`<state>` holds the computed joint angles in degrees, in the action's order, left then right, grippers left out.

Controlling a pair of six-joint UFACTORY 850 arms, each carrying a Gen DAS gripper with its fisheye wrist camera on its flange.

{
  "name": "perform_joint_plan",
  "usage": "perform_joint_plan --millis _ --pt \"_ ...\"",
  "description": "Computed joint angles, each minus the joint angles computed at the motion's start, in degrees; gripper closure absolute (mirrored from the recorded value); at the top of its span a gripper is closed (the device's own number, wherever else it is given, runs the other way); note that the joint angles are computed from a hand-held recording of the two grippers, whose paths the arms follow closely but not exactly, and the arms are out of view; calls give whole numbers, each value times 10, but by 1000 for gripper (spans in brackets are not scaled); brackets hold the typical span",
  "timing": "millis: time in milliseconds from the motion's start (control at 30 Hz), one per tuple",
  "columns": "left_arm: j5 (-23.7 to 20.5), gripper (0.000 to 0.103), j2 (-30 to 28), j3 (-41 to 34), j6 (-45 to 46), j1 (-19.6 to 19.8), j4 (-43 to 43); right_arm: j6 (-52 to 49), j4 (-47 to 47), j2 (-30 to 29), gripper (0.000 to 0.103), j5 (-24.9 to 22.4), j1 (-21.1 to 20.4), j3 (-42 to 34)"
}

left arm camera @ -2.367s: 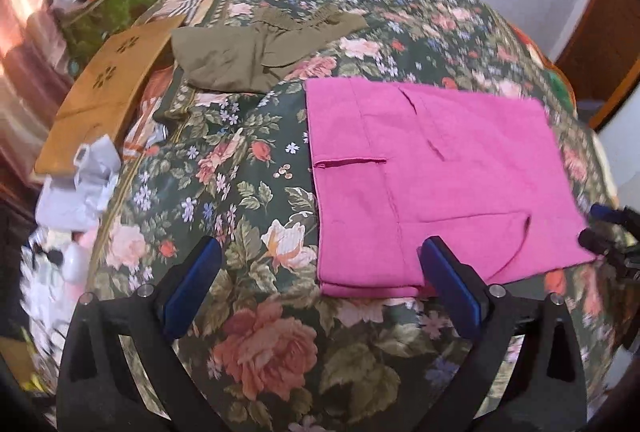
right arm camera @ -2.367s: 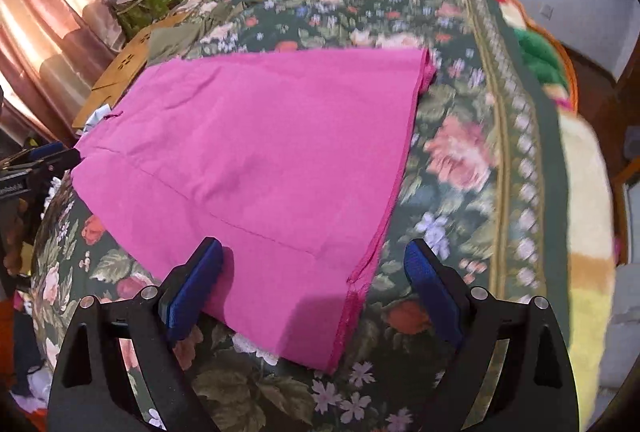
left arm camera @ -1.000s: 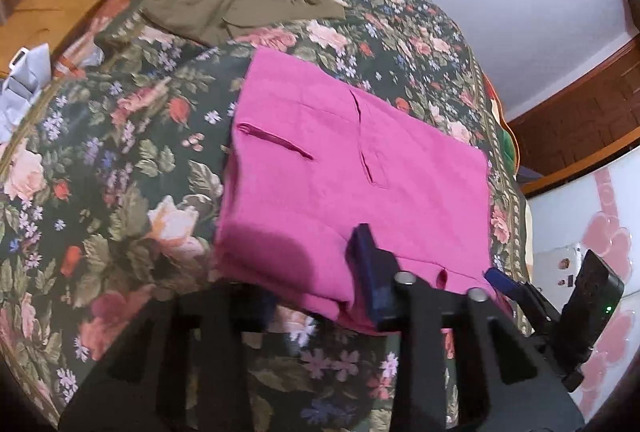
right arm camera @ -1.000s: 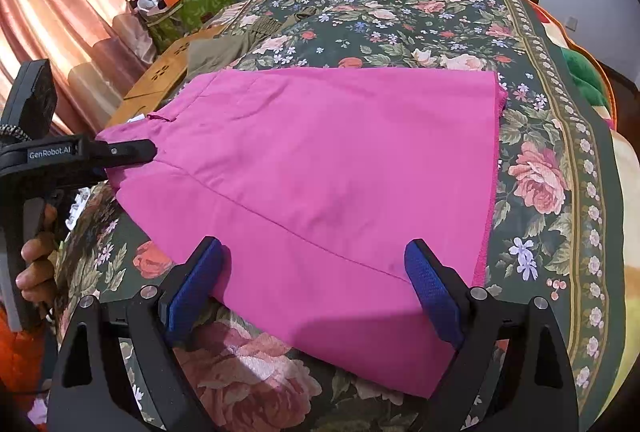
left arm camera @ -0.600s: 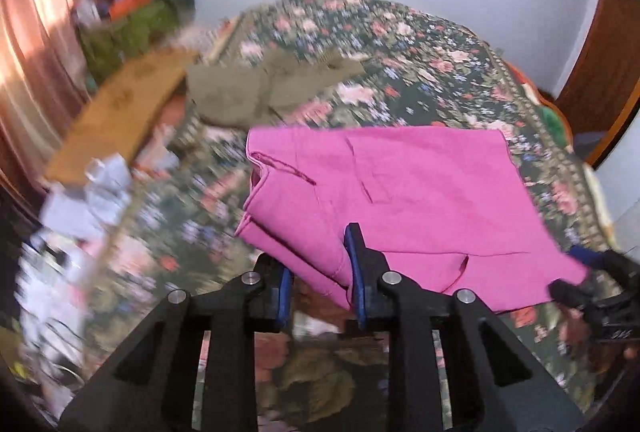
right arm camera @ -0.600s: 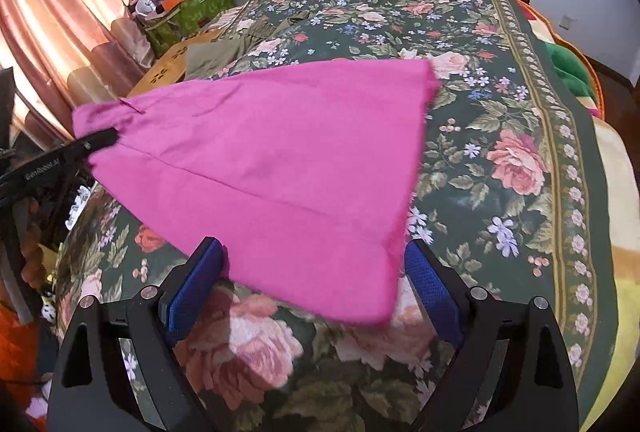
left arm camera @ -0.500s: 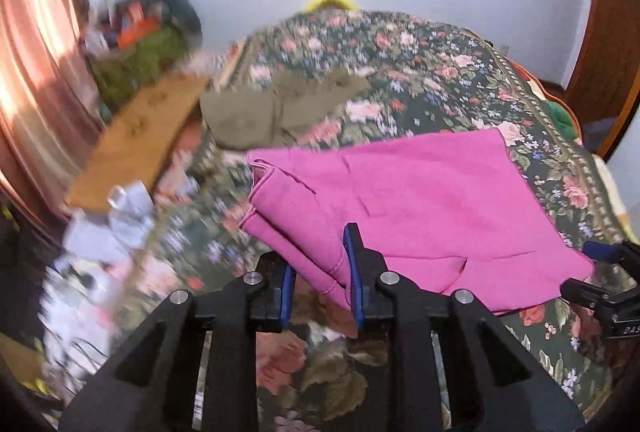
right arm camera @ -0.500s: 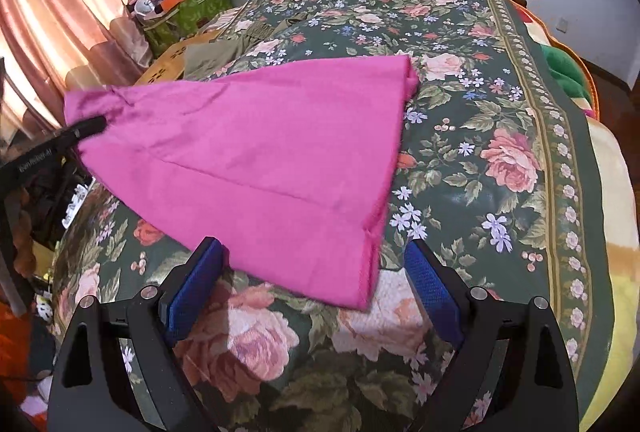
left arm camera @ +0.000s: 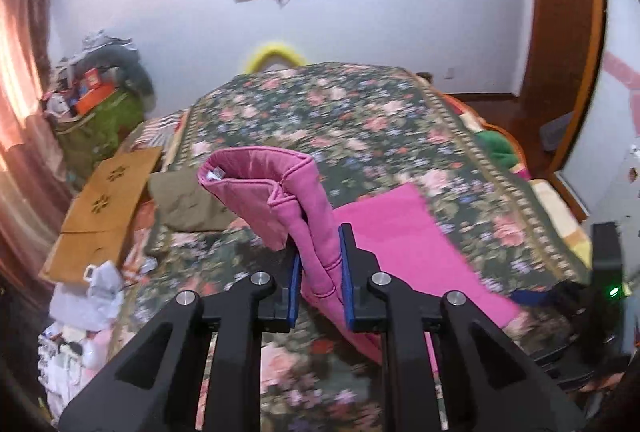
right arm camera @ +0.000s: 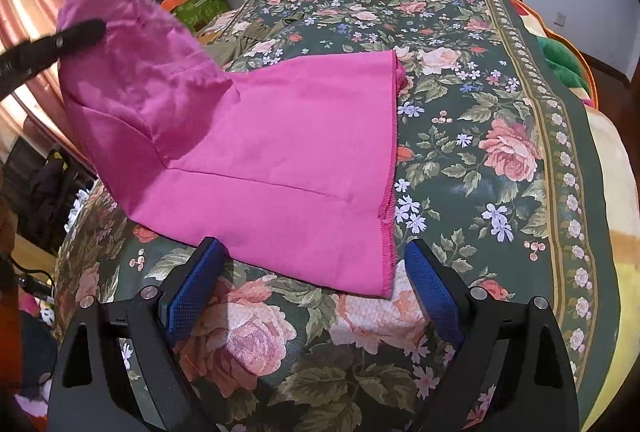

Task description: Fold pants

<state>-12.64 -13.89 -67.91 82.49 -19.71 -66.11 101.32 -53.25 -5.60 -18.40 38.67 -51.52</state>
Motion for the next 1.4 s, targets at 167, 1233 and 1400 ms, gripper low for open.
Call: perform_joint_plan --millis 167,1233,1400 --pt "-49 87 -10 -20 -47 -15 42 19 -12 2 13 12 -2 5" --pt "-266 28 -119 -136 -268 -20 235 53 -46 7 13 -4 2 7" --pt "-237 21 -103 -134 -224 -7 211 78 -78 21 12 -34 8 8"
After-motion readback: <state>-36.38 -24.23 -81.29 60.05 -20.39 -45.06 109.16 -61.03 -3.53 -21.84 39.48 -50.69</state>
